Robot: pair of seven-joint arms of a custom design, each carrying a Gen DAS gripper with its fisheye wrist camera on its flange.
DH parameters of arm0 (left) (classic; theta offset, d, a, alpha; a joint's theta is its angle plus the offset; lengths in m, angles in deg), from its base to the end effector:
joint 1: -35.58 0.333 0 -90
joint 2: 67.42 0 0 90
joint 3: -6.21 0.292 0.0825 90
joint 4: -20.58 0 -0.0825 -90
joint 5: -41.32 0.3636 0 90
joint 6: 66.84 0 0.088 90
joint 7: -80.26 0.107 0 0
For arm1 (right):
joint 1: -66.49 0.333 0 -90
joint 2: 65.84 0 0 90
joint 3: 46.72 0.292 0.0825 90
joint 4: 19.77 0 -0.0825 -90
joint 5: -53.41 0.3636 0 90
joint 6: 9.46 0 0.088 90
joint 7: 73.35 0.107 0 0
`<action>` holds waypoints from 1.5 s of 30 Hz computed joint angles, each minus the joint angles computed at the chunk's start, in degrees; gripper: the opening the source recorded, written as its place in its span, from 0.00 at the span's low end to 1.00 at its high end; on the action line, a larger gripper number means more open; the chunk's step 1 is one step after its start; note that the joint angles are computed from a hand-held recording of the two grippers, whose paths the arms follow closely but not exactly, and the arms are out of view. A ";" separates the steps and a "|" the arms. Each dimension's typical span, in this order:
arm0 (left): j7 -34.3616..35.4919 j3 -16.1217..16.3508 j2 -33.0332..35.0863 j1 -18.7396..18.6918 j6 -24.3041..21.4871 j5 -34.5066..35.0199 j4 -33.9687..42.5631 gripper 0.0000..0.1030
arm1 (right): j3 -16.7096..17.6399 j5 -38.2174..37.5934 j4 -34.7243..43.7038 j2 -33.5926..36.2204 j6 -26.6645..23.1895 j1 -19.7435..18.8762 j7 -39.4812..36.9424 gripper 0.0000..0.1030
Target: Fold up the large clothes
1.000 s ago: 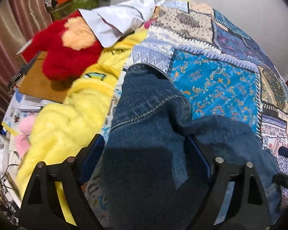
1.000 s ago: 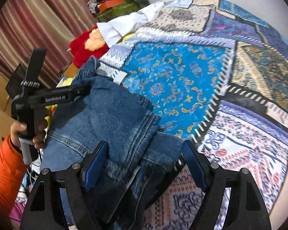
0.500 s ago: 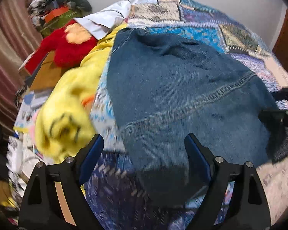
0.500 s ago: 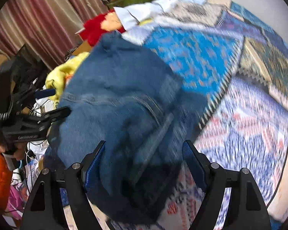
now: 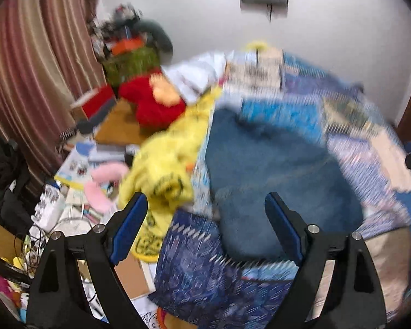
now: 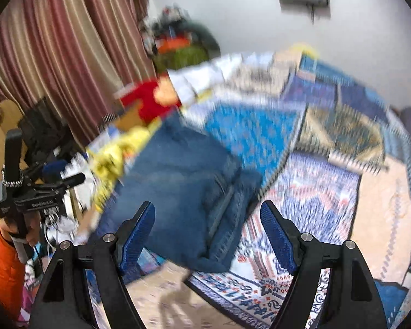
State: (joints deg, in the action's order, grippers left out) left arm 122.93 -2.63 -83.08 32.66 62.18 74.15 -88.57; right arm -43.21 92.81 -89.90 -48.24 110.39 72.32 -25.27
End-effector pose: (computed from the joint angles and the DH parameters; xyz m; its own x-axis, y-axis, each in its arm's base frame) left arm 0.4939 -0.0986 0.6639 0.3977 -0.9162 -0.0491 -0.6332 -0.2353 -0.7374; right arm 0.6453 0.1298 0.6514 0.7049 -0.6786 -0.2064 -0.5658 -0.3624 -0.7407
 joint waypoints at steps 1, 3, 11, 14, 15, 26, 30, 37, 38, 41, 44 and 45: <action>-0.97 -0.39 -0.74 0.05 0.63 0.81 0.10 0.85 | 0.33 1.80 -1.89 -1.89 1.68 -0.27 -1.05 0.75; -3.28 -1.54 -2.34 0.26 2.38 3.58 0.83 0.85 | 0.76 6.71 -5.53 -5.96 5.05 -0.80 -4.08 0.75; -13.15 -6.46 -7.75 1.71 8.02 15.87 2.00 0.85 | -1.57 24.76 -18.69 -20.49 16.88 1.98 -16.48 0.75; -16.82 -8.75 -9.47 2.44 8.20 19.93 1.74 0.85 | -2.89 27.76 -22.22 -24.02 18.90 3.82 -18.96 0.75; -17.61 -9.27 -9.86 2.53 7.96 20.75 1.63 0.85 | -3.18 28.17 -23.44 -25.12 19.93 4.44 -19.65 0.75; -20.46 -11.76 -12.72 1.41 5.31 23.21 -1.38 0.95 | -5.20 26.05 -35.81 -34.77 27.99 9.81 -21.16 0.96; -20.91 -11.77 -12.74 1.09 4.91 23.73 -1.84 0.97 | -5.57 24.05 -36.62 -35.15 28.90 10.40 -18.89 1.00; -21.32 -11.34 -12.91 0.46 5.41 23.63 -2.38 0.98 | -6.23 23.15 -36.32 -34.57 29.65 11.06 -17.95 1.00; -21.47 -11.48 -12.97 0.44 5.32 23.69 -2.45 0.98 | -6.26 22.97 -36.11 -34.45 29.52 11.05 -17.82 1.00; -21.56 -11.28 -12.90 0.39 5.59 23.72 -2.52 0.98 | -6.23 22.66 -36.00 -34.42 29.62 11.05 -17.75 1.00; -21.53 -11.09 -13.00 0.25 5.88 23.37 -2.57 0.98 | -6.14 22.44 -35.97 -34.42 29.74 11.15 -17.53 1.00; -21.49 -11.12 -12.95 0.27 5.86 23.35 -2.53 0.98 | -6.18 22.39 -35.90 -34.37 29.66 11.15 -17.48 1.00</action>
State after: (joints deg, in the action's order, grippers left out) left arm 101.44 -13.75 -96.03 32.94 68.04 97.50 -91.10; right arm -49.40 115.20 -125.80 -82.61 140.05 83.47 -42.75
